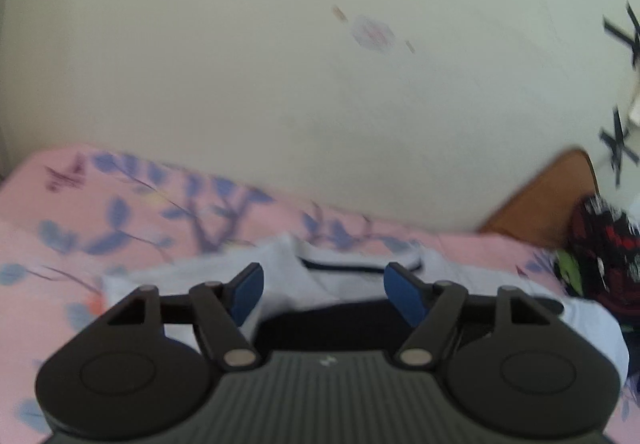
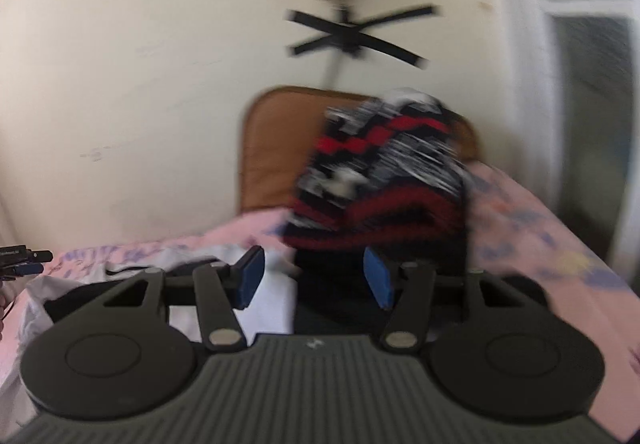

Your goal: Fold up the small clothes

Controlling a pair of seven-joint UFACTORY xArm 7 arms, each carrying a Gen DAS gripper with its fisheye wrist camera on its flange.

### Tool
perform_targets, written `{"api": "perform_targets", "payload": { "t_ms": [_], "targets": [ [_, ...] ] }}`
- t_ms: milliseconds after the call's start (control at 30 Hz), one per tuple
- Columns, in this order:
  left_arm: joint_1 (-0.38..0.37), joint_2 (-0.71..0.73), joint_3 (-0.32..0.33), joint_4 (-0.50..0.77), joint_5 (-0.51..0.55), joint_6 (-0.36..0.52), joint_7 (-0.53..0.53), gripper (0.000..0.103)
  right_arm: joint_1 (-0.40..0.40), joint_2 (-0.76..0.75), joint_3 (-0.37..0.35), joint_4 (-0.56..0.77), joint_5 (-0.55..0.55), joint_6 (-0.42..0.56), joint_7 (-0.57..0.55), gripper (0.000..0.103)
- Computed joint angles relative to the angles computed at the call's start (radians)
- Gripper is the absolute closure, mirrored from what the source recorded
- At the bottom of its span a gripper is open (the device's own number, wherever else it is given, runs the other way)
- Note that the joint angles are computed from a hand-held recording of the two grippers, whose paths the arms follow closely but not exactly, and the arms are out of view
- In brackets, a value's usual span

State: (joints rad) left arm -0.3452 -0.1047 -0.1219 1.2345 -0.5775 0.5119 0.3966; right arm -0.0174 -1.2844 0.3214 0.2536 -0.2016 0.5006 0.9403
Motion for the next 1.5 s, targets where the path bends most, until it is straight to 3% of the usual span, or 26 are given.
{"api": "perform_targets", "payload": {
  "t_ms": [67,133,167,267,300,367,500,533,567,600,700,800,933,1000,1100,1167,1233,1300,1367,1400,1467,1500],
  "targets": [
    [-0.009,0.032,-0.015,0.003,0.025,0.011,0.001,0.039,0.081,-0.128,-0.041,-0.048,-0.102,0.137,0.139,0.044],
    [-0.007,0.061,-0.031,0.01,0.112,0.035,-0.053,0.045,0.119,-0.24,-0.067,-0.097,-0.157,0.193,0.302,0.043],
    [-0.001,0.078,-0.032,0.002,0.132,0.031,-0.046,0.045,0.128,-0.336,-0.067,-0.145,-0.138,0.203,0.366,0.043],
    [-0.028,0.035,-0.018,-0.134,0.144,-0.146,0.118,0.043,0.085,-0.523,-0.076,-0.275,0.06,0.119,0.403,0.043],
    [-0.011,0.024,-0.041,-0.16,0.172,-0.175,0.129,0.042,0.074,-0.512,-0.096,-0.288,0.082,0.083,0.407,0.043],
    [-0.016,0.023,-0.036,-0.162,0.187,-0.178,0.106,0.042,0.043,-0.417,-0.148,-0.287,0.006,0.0,0.448,0.041],
    [-0.034,0.011,0.003,-0.16,0.01,-0.145,0.215,0.042,-0.072,-0.246,-0.182,-0.271,-0.101,-0.145,0.499,0.041],
    [-0.034,0.01,0.009,-0.158,-0.028,-0.136,0.235,0.042,-0.104,-0.189,-0.174,-0.252,-0.096,-0.156,0.482,0.048],
    [-0.032,0.002,0.017,-0.157,-0.062,-0.114,0.25,0.042,-0.119,-0.135,-0.184,-0.223,-0.133,-0.131,0.497,0.084],
    [-0.03,-0.013,0.028,-0.16,-0.108,-0.084,0.271,0.042,-0.123,-0.118,-0.192,-0.206,-0.132,-0.105,0.503,0.096],
    [-0.034,-0.081,0.092,-0.181,-0.35,0.047,0.408,0.041,-0.137,-0.141,-0.149,-0.158,-0.12,-0.113,0.54,0.096],
    [-0.019,-0.146,0.169,-0.193,-0.614,0.206,0.549,0.038,-0.149,-0.023,-0.074,0.018,-0.195,-0.158,0.461,0.096],
    [0.027,-0.173,0.213,-0.203,-0.83,0.296,0.685,0.027,-0.201,0.31,0.043,0.344,-0.287,-0.31,0.311,0.096],
    [0.058,-0.16,0.221,-0.207,-0.88,0.33,0.707,0.027,-0.253,0.497,0.128,0.52,-0.334,-0.366,0.256,0.096],
    [0.112,-0.104,0.233,-0.163,-0.881,0.42,0.644,0.027,-0.329,0.805,0.302,0.787,-0.376,-0.418,0.167,0.096],
    [0.143,-0.088,0.225,-0.154,-0.909,0.425,0.647,0.027,-0.392,1.015,0.493,0.922,-0.256,-0.433,-0.019,0.091],
    [0.171,-0.074,0.205,-0.141,-0.905,0.423,0.622,0.027,-0.338,1.224,0.605,1.027,-0.073,-0.356,-0.228,0.082],
    [0.195,-0.064,0.189,-0.134,-0.899,0.433,0.609,0.026,-0.196,1.335,0.557,1.088,0.036,-0.273,-0.438,0.063],
    [0.209,-0.062,0.175,-0.133,-0.894,0.442,0.607,0.025,-0.087,1.278,0.428,1.027,0.109,-0.301,-0.547,0.06],
    [0.212,-0.058,0.166,-0.13,-0.881,0.438,0.601,0.025,-0.015,1.224,0.328,0.972,0.166,-0.327,-0.593,0.057],
    [0.215,-0.054,0.151,-0.131,-0.856,0.427,0.587,0.025,0.005,1.08,0.225,0.813,0.315,-0.386,-0.594,0.045],
    [0.215,-0.049,0.147,-0.13,-0.85,0.428,0.579,0.025,-0.043,1.011,0.227,0.743,0.331,-0.395,-0.533,0.042]
  ]
}}
